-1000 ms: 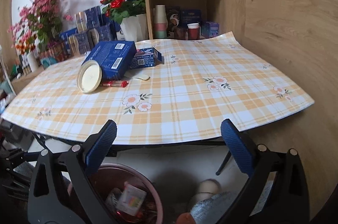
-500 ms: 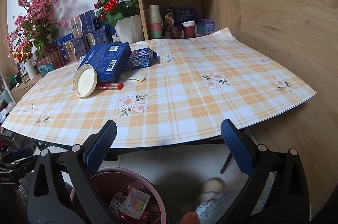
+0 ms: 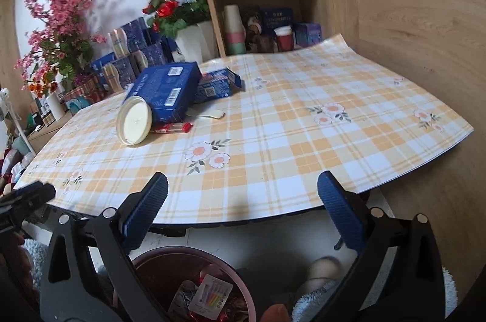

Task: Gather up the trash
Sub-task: 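Raise both tools from the bin and grasp the white lid with the left tool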

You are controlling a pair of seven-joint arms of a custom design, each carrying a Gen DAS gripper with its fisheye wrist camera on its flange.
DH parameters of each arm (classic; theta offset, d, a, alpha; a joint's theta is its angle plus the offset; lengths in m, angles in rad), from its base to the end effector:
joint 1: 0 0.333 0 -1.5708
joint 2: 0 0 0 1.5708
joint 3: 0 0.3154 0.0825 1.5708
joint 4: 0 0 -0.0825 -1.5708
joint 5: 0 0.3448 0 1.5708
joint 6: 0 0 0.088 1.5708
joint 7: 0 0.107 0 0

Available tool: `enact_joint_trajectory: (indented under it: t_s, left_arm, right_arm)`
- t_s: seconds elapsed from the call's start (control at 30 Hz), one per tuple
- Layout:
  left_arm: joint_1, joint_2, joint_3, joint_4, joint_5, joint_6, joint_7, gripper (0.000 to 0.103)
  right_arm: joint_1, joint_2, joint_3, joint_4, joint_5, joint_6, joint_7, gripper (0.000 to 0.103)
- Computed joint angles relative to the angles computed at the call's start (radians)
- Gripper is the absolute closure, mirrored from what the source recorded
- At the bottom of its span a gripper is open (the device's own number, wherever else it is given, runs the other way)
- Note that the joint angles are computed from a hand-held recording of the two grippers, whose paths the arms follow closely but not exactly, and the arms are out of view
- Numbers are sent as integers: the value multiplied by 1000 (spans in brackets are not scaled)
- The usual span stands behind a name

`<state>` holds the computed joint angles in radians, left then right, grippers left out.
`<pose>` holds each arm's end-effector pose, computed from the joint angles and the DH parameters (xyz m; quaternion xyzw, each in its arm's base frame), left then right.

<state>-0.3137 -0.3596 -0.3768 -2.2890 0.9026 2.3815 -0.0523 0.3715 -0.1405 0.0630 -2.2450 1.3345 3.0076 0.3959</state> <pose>0.3410 -0.2950 0.5480 -0.7359 0.5037 -0.3110 0.3286 0.4706 0.1416 0.5077 -0.7180 0.5007 -0.1791 0.4491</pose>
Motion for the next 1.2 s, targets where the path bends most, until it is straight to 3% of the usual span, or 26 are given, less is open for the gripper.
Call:
enact_joint_trajectory:
  t_s: [0.07, 0.27, 0.53, 0.77, 0.93, 1.1, 1.2]
  left_arm:
    - [13, 25, 21, 27, 15, 28, 38, 6]
    - [57, 176, 89, 161, -1, 128, 203, 6]
    - [86, 384, 146, 337, -76, 121, 421, 6]
    - [93, 480, 180, 433, -129, 101, 483, 6]
    - [89, 498, 192, 460, -143, 69, 501, 6]
    - [106, 438, 199, 385, -144, 154, 448, 6]
    - [121, 404, 194, 341, -202, 192, 479, 6]
  right_arm:
    - [-10, 16, -2, 17, -50, -21, 57, 6]
    - [-21, 61, -7, 80, 22, -54, 33, 6]
    - [-48, 129, 10, 138, -36, -95, 101, 6]
    - [-74, 168, 14, 172, -86, -147, 192, 6]
    - [-80, 178, 22, 177, -121, -157, 227, 6]
    - [-80, 178, 27, 175, -124, -164, 216, 6]
    - [-78, 177, 29, 173, -134, -170, 218, 6]
